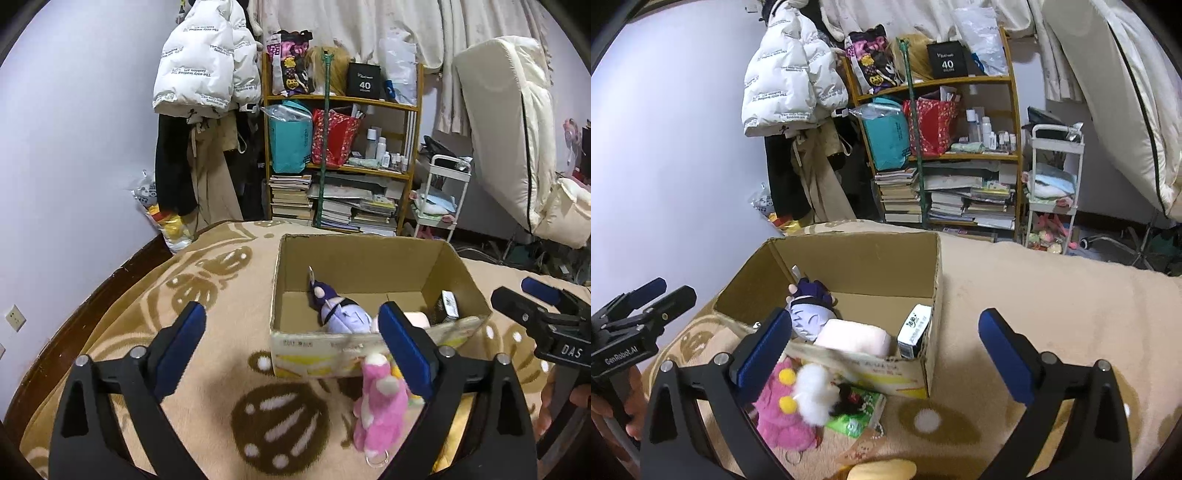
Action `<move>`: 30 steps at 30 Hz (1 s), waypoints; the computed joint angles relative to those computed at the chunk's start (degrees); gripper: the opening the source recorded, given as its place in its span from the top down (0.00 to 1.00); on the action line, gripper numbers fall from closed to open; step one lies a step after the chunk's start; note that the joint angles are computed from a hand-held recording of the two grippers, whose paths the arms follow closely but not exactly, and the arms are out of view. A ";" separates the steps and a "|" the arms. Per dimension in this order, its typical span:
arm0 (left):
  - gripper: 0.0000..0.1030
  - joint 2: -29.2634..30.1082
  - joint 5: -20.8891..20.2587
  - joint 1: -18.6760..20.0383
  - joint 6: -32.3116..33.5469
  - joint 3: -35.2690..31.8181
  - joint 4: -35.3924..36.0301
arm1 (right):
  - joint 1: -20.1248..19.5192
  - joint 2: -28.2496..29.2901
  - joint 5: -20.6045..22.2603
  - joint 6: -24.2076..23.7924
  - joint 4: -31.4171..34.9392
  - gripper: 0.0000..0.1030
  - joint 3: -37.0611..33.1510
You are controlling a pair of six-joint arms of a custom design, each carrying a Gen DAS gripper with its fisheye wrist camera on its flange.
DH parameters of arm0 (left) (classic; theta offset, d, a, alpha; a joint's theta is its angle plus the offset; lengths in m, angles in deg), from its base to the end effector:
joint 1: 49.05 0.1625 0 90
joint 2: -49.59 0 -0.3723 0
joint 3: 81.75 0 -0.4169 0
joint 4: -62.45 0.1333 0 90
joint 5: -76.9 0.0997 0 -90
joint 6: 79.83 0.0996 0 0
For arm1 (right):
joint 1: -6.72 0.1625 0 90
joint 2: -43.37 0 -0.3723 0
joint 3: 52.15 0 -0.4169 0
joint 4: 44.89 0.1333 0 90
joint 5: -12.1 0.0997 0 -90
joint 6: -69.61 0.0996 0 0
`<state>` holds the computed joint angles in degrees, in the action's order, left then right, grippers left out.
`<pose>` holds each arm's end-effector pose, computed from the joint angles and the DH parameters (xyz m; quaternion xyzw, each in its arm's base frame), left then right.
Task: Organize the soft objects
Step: 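Lower both tools toward the pink bunny and white fluffy plush beside the box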
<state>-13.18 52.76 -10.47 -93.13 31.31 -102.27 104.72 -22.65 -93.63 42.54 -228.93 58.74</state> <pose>-0.2857 -0.5147 0.1770 0.1592 0.8129 -0.4344 0.3537 0.1866 -0.5640 0.2213 0.2171 -0.8761 0.3858 0.1910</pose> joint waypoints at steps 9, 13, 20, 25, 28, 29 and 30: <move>0.05 -4.74 2.49 -4.15 -8.10 4.39 9.79 | 2.97 -3.23 -3.64 -2.91 -4.57 0.00 4.75; 0.05 -7.28 0.84 -5.16 -14.47 5.35 18.09 | 3.19 -5.41 -4.66 -1.84 -3.61 0.00 7.07; 0.05 -8.95 -2.12 -5.53 -23.23 5.63 28.79 | 2.95 -8.86 -5.34 -1.19 -2.21 0.00 9.66; 0.05 -8.59 -3.18 -5.19 -24.62 5.50 30.70 | 2.34 -9.93 -5.39 0.58 2.07 0.00 9.96; 0.05 -8.12 -4.92 -4.44 -25.18 5.07 30.94 | 2.14 -9.97 -6.34 1.11 4.39 0.00 10.07; 0.05 -7.83 -5.28 -4.17 -25.27 4.84 31.08 | 2.01 -9.98 -6.57 1.37 4.97 0.00 10.14; 0.05 -7.47 -5.61 -3.94 -25.47 4.65 31.21 | 1.84 -9.97 -6.70 1.69 5.40 0.00 10.25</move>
